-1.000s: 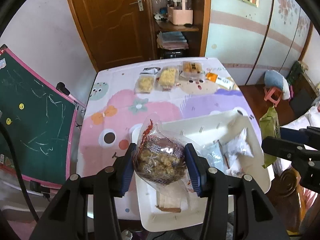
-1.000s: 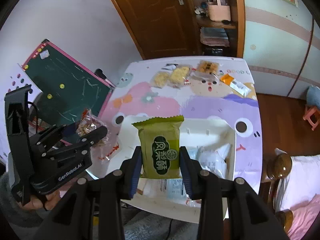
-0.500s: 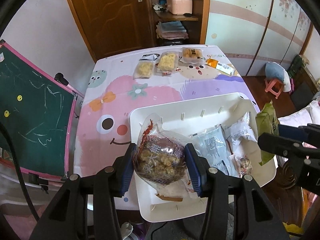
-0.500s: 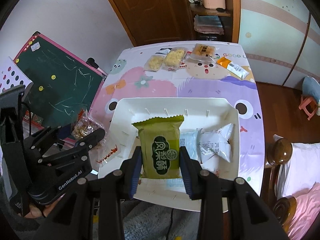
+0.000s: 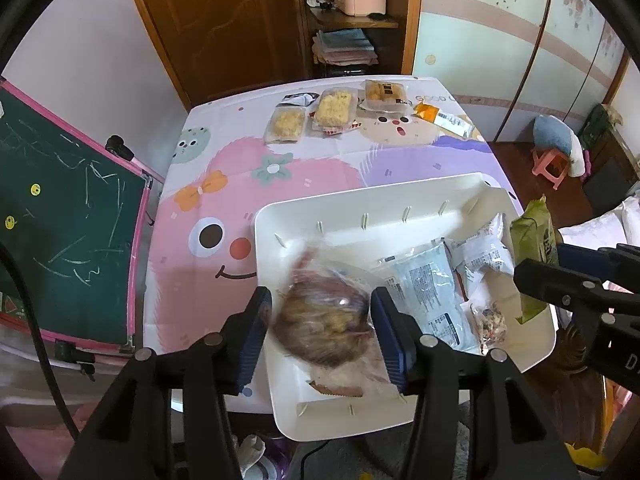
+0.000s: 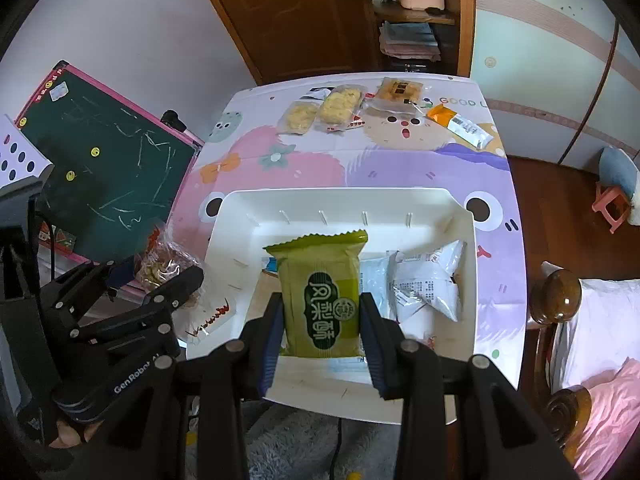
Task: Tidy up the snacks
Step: 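Carry the nut bag and green packet over the tray with both grippers, then open both grippers to drop the nut bag and green packet into the tray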
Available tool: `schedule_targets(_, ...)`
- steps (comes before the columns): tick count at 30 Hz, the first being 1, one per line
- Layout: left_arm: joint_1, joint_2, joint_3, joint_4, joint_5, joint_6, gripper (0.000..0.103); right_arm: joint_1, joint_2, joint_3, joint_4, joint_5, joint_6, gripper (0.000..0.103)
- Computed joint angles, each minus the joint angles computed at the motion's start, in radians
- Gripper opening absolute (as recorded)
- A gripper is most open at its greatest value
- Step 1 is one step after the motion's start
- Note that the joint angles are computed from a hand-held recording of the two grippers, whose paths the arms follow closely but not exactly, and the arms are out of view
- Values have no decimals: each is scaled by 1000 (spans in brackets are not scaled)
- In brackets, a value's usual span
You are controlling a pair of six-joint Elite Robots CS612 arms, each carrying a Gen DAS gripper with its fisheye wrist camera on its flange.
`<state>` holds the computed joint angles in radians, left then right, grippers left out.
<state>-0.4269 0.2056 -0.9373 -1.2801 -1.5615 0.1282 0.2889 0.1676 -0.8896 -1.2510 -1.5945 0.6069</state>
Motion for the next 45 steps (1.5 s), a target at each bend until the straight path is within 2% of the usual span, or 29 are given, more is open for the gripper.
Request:
schedule_targets(1, 0, -1, 3, -2, -1, 1, 60, 0, -1, 2, 1, -4, 2, 38)
schedule_targets(2, -1, -2, 4, -3, 0, 0, 74, 0, -1, 2, 0, -8, 4, 39)
schedule_targets(4, -2, 0, 1, -11, 5, 2, 84, 0, 3, -5, -6, -16, 14, 44)
schedule_targets(5, -2, 0, 0, -13, 3, 5, 85, -1, 6, -10, -13, -19, 20, 50)
schedule_targets(6, -3, 0, 1, -12, 2, 9, 86, -1, 8, -13, -16, -22, 23, 57)
schedule_targets(9, -4, -3, 7, -5, 8, 18, 87, -2, 16, -25, -29, -31, 37, 67)
schedule_targets(20, -3, -4, 9, -9, -12, 16, 87, -3, 24, -31, -59, -31, 40, 68)
schedule_targets(34, -7, -4, 4, -16, 0, 20, 87, -3, 25, -32, -61, -31, 40, 68)
schedule_targets(45, -12, -23, 43, -24, 13, 25, 87, -10, 29, -38, -50, -24, 41, 68)
